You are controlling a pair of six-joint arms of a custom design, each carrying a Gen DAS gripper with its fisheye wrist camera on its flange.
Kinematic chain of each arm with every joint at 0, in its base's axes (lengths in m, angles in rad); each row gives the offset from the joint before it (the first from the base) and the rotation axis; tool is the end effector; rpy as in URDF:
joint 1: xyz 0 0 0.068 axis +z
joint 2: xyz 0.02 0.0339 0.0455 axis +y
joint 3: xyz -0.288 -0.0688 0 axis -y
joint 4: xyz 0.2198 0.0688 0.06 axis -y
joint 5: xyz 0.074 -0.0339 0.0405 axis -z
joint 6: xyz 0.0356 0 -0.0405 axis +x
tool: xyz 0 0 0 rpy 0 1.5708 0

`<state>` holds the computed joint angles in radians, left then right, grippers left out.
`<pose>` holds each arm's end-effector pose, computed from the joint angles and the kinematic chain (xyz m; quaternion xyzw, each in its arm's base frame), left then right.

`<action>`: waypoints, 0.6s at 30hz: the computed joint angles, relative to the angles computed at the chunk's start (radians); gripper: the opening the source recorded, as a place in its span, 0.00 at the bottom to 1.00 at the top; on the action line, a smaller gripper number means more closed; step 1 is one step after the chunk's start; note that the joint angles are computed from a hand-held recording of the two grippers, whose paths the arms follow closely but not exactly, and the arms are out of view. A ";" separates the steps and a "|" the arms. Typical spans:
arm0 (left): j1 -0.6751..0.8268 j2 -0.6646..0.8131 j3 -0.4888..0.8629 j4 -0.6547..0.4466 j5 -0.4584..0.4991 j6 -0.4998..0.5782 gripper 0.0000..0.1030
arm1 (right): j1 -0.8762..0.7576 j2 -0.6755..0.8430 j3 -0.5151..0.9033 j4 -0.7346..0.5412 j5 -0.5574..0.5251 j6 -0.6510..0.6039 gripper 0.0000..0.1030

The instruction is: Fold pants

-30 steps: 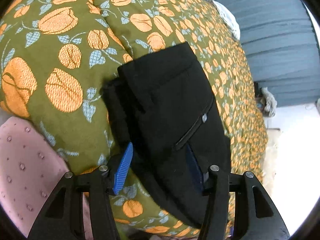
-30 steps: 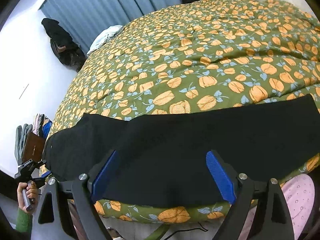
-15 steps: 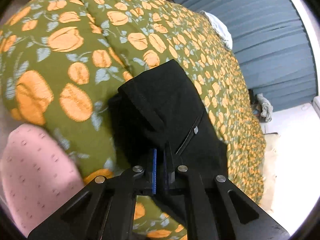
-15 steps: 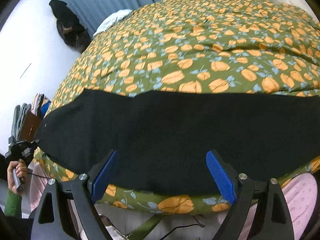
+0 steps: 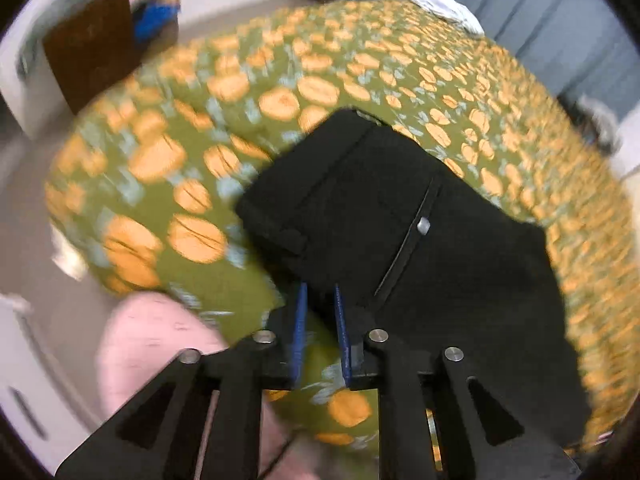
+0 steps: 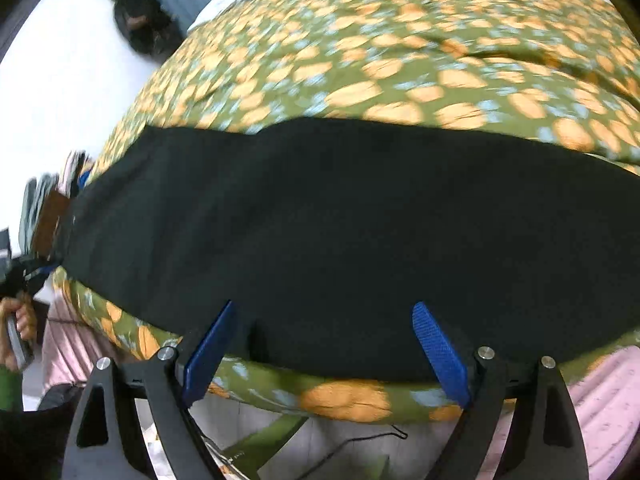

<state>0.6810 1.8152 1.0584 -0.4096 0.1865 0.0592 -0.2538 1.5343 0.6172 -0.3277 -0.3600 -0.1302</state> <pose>0.2633 0.2049 0.1855 -0.2806 0.9343 -0.0127 0.2194 0.2211 -0.0444 0.1616 0.0310 0.9707 0.1429 0.1904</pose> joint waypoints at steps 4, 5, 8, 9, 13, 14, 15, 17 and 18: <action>-0.070 -0.178 -0.098 0.056 -0.023 0.014 0.58 | -0.270 0.008 0.125 -0.061 0.009 -0.175 0.86; -0.082 -0.199 -0.111 0.056 0.003 0.021 0.58 | -0.345 0.029 0.167 -0.061 0.013 -0.199 0.86; -0.199 -0.244 -0.135 0.055 0.093 0.009 0.58 | -0.589 0.155 0.319 -0.001 -0.041 -0.196 0.86; -0.258 -0.247 -0.155 0.083 0.105 -0.004 0.58 | -0.655 0.199 0.351 0.052 -0.059 -0.173 0.86; -0.477 -0.161 -0.176 0.186 0.069 -0.075 0.53 | -0.843 0.510 0.647 -0.051 -0.235 -0.167 0.86; -0.522 -0.114 -0.166 0.199 0.059 -0.090 0.48 | -0.855 0.568 0.720 -0.121 -0.258 -0.189 0.86; -0.546 -0.077 -0.149 0.195 0.055 -0.098 0.44 | -0.873 0.629 0.794 -0.200 -0.285 -0.224 0.86; -0.581 -0.034 -0.132 0.186 0.045 -0.121 0.43 | -0.890 0.709 0.883 -0.296 -0.305 -0.280 0.83; -0.593 -0.024 -0.133 0.191 0.034 -0.128 0.43 | -0.896 0.739 0.915 -0.340 -0.321 -0.307 0.81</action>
